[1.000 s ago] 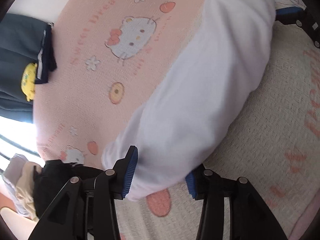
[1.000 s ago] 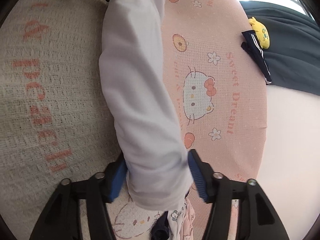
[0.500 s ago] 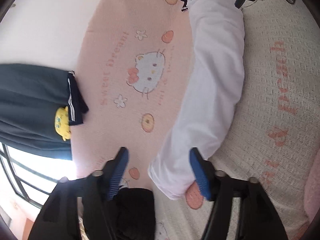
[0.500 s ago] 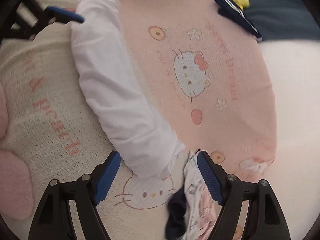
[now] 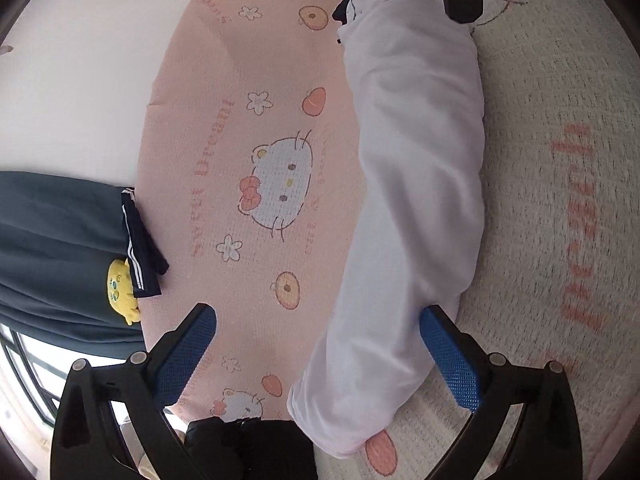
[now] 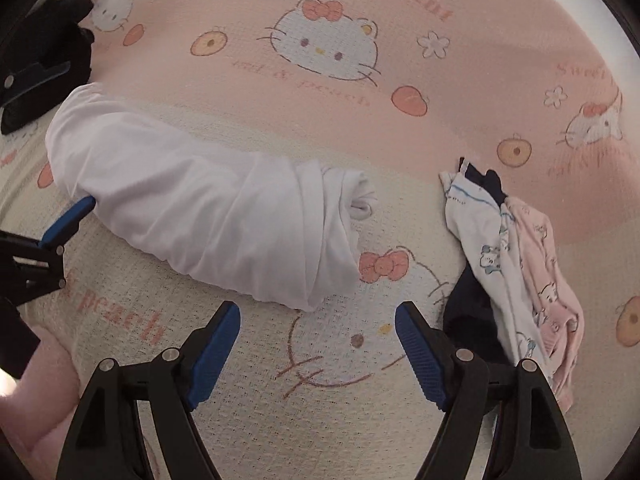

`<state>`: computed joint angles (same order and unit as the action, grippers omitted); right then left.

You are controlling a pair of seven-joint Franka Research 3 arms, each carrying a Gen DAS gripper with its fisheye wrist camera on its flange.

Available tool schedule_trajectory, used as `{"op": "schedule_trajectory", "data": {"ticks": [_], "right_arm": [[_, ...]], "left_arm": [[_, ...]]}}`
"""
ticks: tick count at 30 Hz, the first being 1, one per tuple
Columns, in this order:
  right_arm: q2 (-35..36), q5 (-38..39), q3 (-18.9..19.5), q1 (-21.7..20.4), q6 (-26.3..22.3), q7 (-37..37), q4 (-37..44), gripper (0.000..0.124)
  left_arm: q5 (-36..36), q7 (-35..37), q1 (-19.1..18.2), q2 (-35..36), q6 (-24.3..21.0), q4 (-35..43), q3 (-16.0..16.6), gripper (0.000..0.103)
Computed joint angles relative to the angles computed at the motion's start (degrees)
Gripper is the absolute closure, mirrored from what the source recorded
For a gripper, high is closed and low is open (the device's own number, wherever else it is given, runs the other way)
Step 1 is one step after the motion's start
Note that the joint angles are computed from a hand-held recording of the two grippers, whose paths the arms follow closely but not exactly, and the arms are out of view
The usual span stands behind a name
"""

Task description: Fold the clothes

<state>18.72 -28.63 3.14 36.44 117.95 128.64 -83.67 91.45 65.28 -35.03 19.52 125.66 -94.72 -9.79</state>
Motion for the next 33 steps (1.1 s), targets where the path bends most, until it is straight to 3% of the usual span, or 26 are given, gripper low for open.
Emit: {"op": "schedule_trajectory", "data": {"ticks": [6,14,19,22,24,29,33], "right_arm": [[-0.52,7.68,0.49,-2.77,3.1,0.0,-1.24,0.045],[-4.53,24.73,1.71,-7.96,17.8,5.11,-10.08,0.044],[-5.98,34.6,3.14,-10.07,25.72,3.16,-14.56,0.044],[-6.33,37.35,3.05,-10.34,27.37,3.84,-16.01,0.044],[-6.57,40.41,3.17,-10.91,28.86,4.67,-17.42,0.044],[-8.94,60.23,6.25,-13.49,41.81,1.98,-25.35,0.044],[-9.35,64.61,6.24,-13.66,44.2,1.05,-26.92,0.043]], "left_arm": [[2.29,0.75,-0.52,2.1,3.28,2.29,0.2,0.0],[-1.02,2.17,-1.89,4.54,5.61,5.92,1.19,0.0],[-4.21,3.92,-2.44,5.69,6.68,8.07,1.76,0.0],[-6.23,4.95,-2.74,6.16,7.41,8.89,1.95,0.0],[-8.37,6.29,-2.83,6.63,7.87,9.77,1.88,0.0],[-19.74,12.94,-2.1,8.39,8.98,13.72,0.53,0.0],[-31.77,18.67,-2.27,12.03,6.87,20.41,-0.25,0.0]]}}
